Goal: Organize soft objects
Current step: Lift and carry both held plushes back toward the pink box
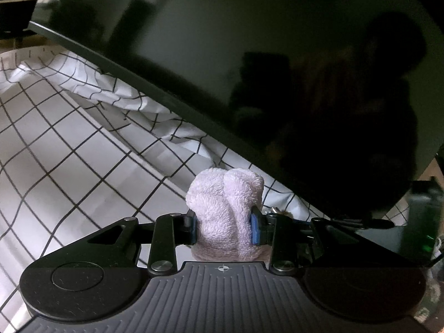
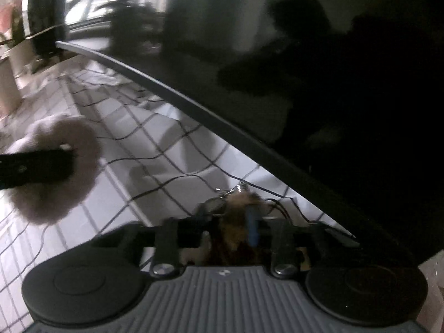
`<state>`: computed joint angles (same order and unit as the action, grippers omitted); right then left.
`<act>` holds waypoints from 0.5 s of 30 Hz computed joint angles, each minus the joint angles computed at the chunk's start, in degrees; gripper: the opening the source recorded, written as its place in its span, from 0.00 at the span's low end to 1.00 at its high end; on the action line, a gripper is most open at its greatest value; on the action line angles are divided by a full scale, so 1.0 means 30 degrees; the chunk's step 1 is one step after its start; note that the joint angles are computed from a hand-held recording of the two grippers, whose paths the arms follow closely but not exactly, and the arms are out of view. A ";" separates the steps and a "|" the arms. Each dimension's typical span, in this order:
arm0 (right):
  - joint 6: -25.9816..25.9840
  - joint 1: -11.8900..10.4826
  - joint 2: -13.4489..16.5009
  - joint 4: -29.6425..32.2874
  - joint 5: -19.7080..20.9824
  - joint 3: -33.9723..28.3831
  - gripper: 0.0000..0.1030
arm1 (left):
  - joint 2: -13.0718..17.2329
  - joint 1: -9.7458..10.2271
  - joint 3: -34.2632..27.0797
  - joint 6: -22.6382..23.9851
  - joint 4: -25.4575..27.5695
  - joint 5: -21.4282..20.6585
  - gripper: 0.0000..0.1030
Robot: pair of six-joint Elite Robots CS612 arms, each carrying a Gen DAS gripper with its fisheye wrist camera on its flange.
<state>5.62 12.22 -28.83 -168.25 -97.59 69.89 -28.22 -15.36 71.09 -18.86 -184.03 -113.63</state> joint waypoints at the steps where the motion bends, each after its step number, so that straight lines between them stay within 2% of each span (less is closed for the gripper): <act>1: -0.0549 0.0002 -0.0107 -0.0541 0.0176 0.0232 0.00 | 0.0010 -0.0018 -0.0057 -0.0013 -0.0027 0.0002 0.36; 4: -0.1092 -0.0229 -0.0723 -0.2362 0.2010 0.1248 0.00 | -0.0063 -0.0076 -0.0105 0.0120 -0.0282 -0.0056 0.36; 8: -0.0864 -0.0584 -0.1495 -0.5243 0.3545 0.2522 0.00 | -0.0252 -0.0152 0.0030 0.0462 -0.0693 -0.0084 0.36; 15: -0.1140 -0.0989 -0.2438 -0.6735 0.3773 0.4108 0.00 | -0.0439 -0.0159 0.0342 0.0270 -0.0912 -0.0009 0.36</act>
<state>2.20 9.25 -36.14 -188.45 -86.27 82.22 -29.53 -15.84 72.11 -18.05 -186.77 -113.65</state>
